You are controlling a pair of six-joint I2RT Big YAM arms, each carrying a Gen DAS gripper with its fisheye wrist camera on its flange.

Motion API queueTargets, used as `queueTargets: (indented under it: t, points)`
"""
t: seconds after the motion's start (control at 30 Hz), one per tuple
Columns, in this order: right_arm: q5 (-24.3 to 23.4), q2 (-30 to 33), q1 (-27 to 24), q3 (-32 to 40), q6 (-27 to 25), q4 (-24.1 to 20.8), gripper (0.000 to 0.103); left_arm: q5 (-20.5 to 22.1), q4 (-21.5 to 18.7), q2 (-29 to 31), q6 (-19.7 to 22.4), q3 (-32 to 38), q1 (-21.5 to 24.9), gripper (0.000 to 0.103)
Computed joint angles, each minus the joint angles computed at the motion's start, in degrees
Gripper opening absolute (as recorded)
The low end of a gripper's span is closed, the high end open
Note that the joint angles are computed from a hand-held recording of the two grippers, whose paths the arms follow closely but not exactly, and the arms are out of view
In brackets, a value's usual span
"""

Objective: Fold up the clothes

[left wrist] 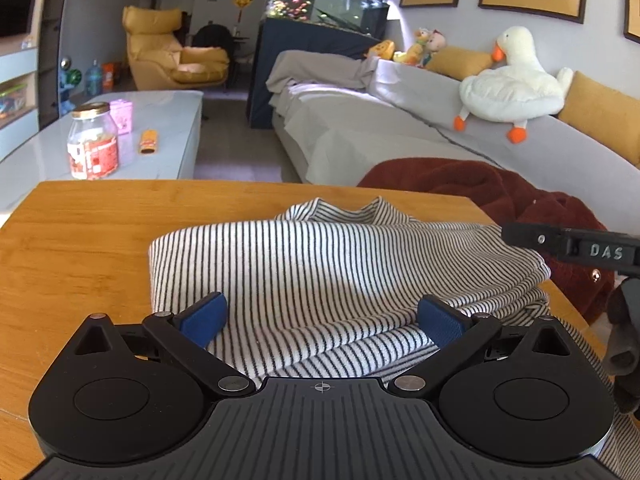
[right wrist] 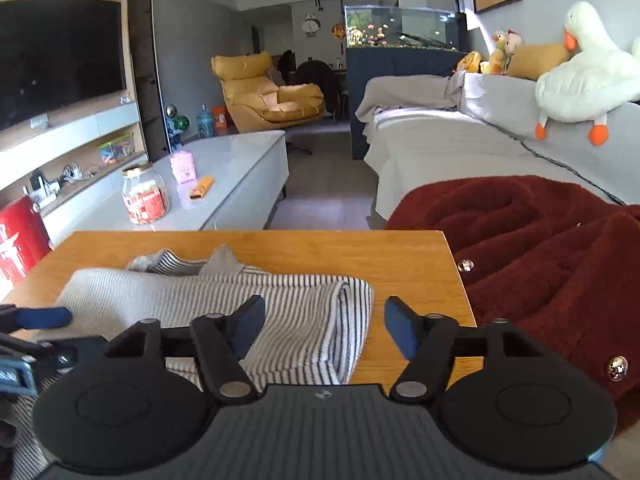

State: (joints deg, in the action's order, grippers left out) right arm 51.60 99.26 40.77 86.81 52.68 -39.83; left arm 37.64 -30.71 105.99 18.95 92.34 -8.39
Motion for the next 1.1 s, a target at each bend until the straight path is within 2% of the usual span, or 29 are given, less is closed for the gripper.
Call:
queueTargets:
  t: [0.07,0.13,0.2,0.3,0.33,0.37,0.43,0.63,0.8,1.1]
  points:
    - [1.0,-1.2,0.7,-1.0,-2.2,3.6,0.070,-0.3,-0.1,0.0,0.1,-0.1,-0.1,0.103]
    - [-1.1,-1.9,0.8,-2.5,-5.8,10.4,0.070,-0.4,-0.3,0.2,0.0,0.1,-0.2,0.103]
    - [-4.8,-2.3,0.5,-3.9,-7.7,16.3,0.077,-0.5,-0.3,0.2,0.1,0.2,-0.2,0.103]
    - [-9.9,-0.5,-0.6,-3.5,-3.6,16.4,0.080,-0.6,-0.4,0.2,0.2,0.1,-0.2,0.103]
    - [-10.9,0.7,-1.0,-2.6,-0.8,13.7,0.081,-0.6,-0.4,0.2,0.2,0.1,-0.2,0.103]
    - [-10.8,1.4,-1.1,-2.6,-0.2,13.3,0.081,-0.6,-0.5,0.2,0.3,0.2,-0.2,0.103]
    - [-10.4,1.2,-0.9,-3.1,-1.5,15.3,0.084,-0.5,-0.6,0.2,0.3,0.3,-0.2,0.103]
    - [-11.1,2.0,-1.1,-2.3,-2.3,14.5,0.086,-0.5,-0.9,0.2,0.5,0.4,-0.1,0.103]
    - [-12.4,3.1,-1.3,-0.6,-4.3,13.1,0.096,0.6,-0.9,0.5,-0.1,0.6,0.3,0.103]
    - [-11.8,3.1,-1.1,-0.7,-4.4,13.4,0.096,1.1,-0.6,0.5,-0.7,0.5,0.5,0.103]
